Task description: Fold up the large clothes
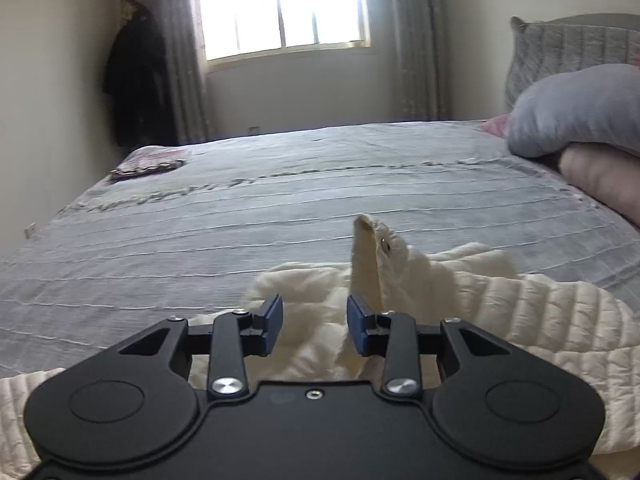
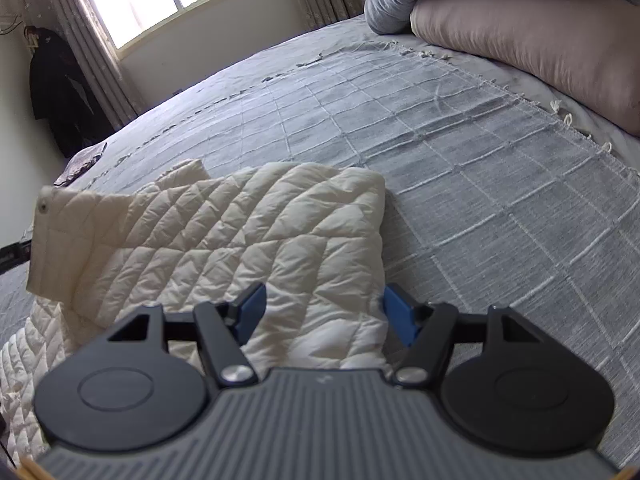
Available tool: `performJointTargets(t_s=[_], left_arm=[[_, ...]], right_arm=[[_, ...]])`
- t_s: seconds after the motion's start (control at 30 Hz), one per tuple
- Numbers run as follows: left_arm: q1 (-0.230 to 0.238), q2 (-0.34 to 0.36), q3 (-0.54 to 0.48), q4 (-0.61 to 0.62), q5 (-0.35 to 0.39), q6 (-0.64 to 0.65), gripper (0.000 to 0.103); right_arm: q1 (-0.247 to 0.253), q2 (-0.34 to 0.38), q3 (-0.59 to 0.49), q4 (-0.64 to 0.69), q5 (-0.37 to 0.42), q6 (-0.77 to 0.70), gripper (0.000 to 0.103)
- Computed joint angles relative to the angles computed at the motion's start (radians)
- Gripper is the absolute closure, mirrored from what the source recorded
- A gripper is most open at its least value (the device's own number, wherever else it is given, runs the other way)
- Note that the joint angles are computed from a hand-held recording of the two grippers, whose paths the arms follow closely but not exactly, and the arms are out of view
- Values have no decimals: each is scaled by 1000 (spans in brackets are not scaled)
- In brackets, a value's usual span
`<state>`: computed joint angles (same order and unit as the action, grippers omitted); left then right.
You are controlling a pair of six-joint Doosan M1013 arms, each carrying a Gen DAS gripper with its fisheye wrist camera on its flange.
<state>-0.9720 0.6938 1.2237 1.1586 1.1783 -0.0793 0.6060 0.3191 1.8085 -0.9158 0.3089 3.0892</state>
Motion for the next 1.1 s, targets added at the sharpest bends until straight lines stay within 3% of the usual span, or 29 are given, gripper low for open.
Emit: performJointTargets(t_s=[0.07, 0.23, 0.3, 0.37, 0.5, 0.57, 0.63, 0.73, 0.83, 0.93, 1.03, 1.1], left_arm=[[10, -28, 45, -3, -14, -35, 66], [38, -100, 165, 23, -270, -226, 66], [48, -88, 150, 8, -321, -201, 65], [61, -70, 112, -89, -341, -108, 65], [75, -47, 81, -197, -332, -51, 68], [61, -57, 106, -128, -339, -110, 90], [36, -69, 131, -35, -302, -191, 93], [-4, -100, 191, 60, -225, -331, 95], [-23, -124, 235, 21, -181, -384, 95], [-26, -132, 259, -81, -176, -345, 95], [-20, -132, 274, -183, -203, -300, 94], [-25, -131, 283, -187, -211, -284, 92]], right_arm=[[3, -1, 0, -15, 1, 15, 37], [8, -3, -3, -41, 8, 40, 36], [10, -1, -5, -43, 14, 38, 36], [10, 1, -8, -41, 19, 30, 36], [8, 0, -5, -94, 34, 92, 36], [6, -2, -2, -139, 35, 148, 36], [7, -4, 7, -266, 30, 286, 38], [15, -7, 16, -446, 40, 470, 55], [19, -4, 15, -553, 20, 560, 71], [29, 19, -5, -553, 8, 510, 80], [37, 52, -41, -373, 29, 296, 83], [39, 74, -60, -244, 40, 162, 83]])
